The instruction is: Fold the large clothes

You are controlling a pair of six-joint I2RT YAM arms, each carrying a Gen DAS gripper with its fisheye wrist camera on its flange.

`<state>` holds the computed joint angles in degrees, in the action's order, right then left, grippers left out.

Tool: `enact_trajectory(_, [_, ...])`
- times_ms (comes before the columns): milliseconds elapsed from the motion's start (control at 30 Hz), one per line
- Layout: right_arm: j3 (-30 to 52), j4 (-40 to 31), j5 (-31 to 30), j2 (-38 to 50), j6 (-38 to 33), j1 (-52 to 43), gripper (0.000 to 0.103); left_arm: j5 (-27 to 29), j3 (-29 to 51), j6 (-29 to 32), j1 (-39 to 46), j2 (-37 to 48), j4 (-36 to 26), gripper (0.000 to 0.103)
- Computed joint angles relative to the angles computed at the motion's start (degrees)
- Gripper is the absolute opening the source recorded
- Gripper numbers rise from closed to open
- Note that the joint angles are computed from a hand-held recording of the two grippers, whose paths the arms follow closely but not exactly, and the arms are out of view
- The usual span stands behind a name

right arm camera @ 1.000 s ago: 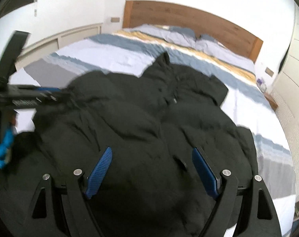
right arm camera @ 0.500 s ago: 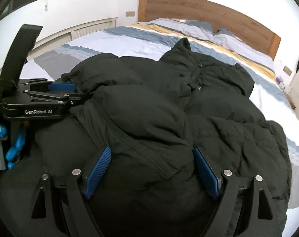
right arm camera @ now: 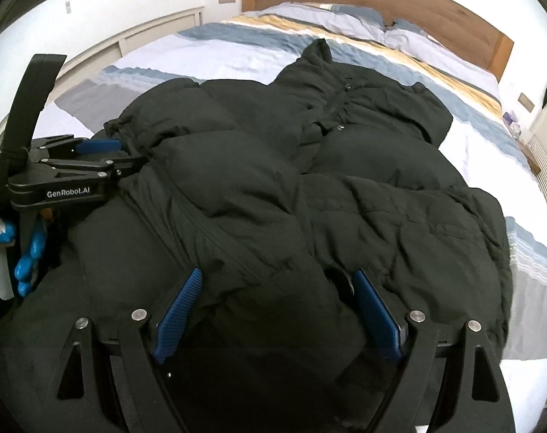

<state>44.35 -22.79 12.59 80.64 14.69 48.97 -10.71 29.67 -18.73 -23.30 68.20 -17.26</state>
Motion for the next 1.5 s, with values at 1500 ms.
enact_trajectory(1500, [74.4,-17.3,-25.4,55.5,-2.1,-41.9,0.094,35.4,93.7,-7.8,22.6,72.7,-26.6,0.07])
